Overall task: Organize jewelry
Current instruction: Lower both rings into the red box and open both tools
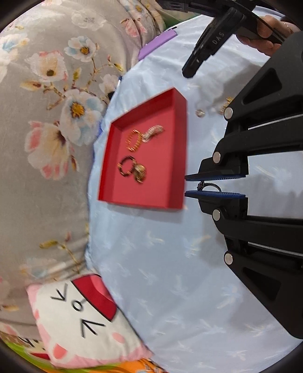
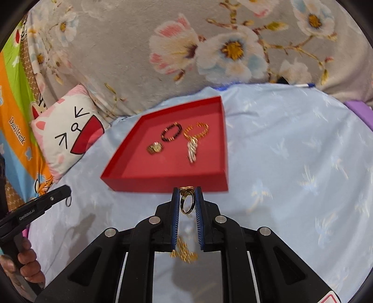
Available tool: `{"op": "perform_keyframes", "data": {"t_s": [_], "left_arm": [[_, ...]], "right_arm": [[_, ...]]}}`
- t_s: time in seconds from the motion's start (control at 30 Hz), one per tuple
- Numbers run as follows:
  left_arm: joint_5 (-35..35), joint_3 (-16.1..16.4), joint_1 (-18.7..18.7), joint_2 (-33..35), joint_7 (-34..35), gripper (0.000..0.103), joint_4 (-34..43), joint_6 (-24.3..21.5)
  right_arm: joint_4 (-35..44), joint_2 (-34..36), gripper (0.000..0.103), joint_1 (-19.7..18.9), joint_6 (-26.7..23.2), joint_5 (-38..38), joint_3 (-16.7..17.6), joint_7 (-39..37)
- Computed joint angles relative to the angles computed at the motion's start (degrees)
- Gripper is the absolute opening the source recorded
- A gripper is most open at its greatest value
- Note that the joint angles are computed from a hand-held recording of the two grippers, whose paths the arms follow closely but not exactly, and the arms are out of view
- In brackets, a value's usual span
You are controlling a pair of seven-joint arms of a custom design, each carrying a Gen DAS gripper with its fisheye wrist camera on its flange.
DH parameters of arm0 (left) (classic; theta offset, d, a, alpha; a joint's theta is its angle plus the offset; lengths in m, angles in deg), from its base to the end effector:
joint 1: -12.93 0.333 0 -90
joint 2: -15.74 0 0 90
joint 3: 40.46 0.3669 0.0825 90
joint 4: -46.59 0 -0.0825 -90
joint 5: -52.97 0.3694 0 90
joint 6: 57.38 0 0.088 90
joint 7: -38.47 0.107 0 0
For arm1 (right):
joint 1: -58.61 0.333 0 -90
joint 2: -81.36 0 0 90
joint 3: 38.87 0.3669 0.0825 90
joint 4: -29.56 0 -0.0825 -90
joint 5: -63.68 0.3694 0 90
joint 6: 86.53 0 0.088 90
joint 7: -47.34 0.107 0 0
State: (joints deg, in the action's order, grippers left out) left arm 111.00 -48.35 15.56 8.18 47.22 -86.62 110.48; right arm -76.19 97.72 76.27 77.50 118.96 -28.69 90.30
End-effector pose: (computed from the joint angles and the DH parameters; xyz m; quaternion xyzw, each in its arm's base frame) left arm 0.4944 -0.1023 0.5133 -0.7580 0.5044 -0.3021 0.2825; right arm 0.6130 0.2580 0.4948 -0.7608 0.4853 -0.0798 0.4235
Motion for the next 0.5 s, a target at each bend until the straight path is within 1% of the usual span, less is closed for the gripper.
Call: {"op": "perform_keyframes", "data": {"t_s": [0.1, 0.13, 0.2, 0.23, 0.27, 0.3, 0.33, 0.4, 0.47, 0.5], "left_arm": [[-0.3, 0.3, -0.1, 3.9, 2.2, 0.007, 5.2, 0.3], [-1.0, 0.7, -0.3, 5.3, 3.4, 0.007, 6.6, 1.5], [-0.2, 1.2, -0.5, 8.0, 2.9, 0.007, 10.0, 1.5], [-2.0, 1.6, -0.6, 9.8, 5.0, 0.007, 11.5, 2.7], [-3.6, 1.9, -0.7, 11.2, 6.2, 0.007, 12.7, 2.9], [-7.5, 1.8, -0.5, 13.0, 9.9, 0.007, 13.9, 3.9], [-10.1, 1.8, -0.5, 14.3, 12.1, 0.007, 14.8, 4.1], [-13.6, 2.0, -0.6, 16.5, 15.6, 0.007, 16.7, 3.6], [-14.9, 2.7, -1.3, 18.2, 16.7, 0.007, 18.3, 2.7], [-17.6, 2.0, -0.6, 19.2, 19.2, 0.007, 18.9, 3.0]], "right_arm": [[5.5, 3.2, 0.012, 1.8, -1.8, -5.7, -1.6, 4.9], [7.1, 4.3, 0.012, 2.0, -2.6, -7.1, -1.8, 6.2], [11.3, 7.1, 0.012, 2.0, -5.3, -9.0, -1.6, 8.7], [12.5, 8.0, 0.012, 2.0, -5.9, -9.7, -1.5, 9.4], [14.4, 9.4, 0.012, 2.8, -6.3, -11.6, -2.0, 11.1], [16.1, 10.7, 0.012, 3.6, -6.5, -13.5, -2.5, 12.7], [17.9, 12.1, 0.012, 4.3, -7.0, -15.3, -3.0, 14.3], [21.0, 14.5, 0.012, 5.3, -8.1, -18.4, -3.7, 17.0], [23.8, 16.7, 0.012, 6.0, -9.0, -21.1, -4.2, 19.4], [25.4, 17.9, 0.012, 6.5, -9.8, -22.6, -4.6, 20.5]]}}
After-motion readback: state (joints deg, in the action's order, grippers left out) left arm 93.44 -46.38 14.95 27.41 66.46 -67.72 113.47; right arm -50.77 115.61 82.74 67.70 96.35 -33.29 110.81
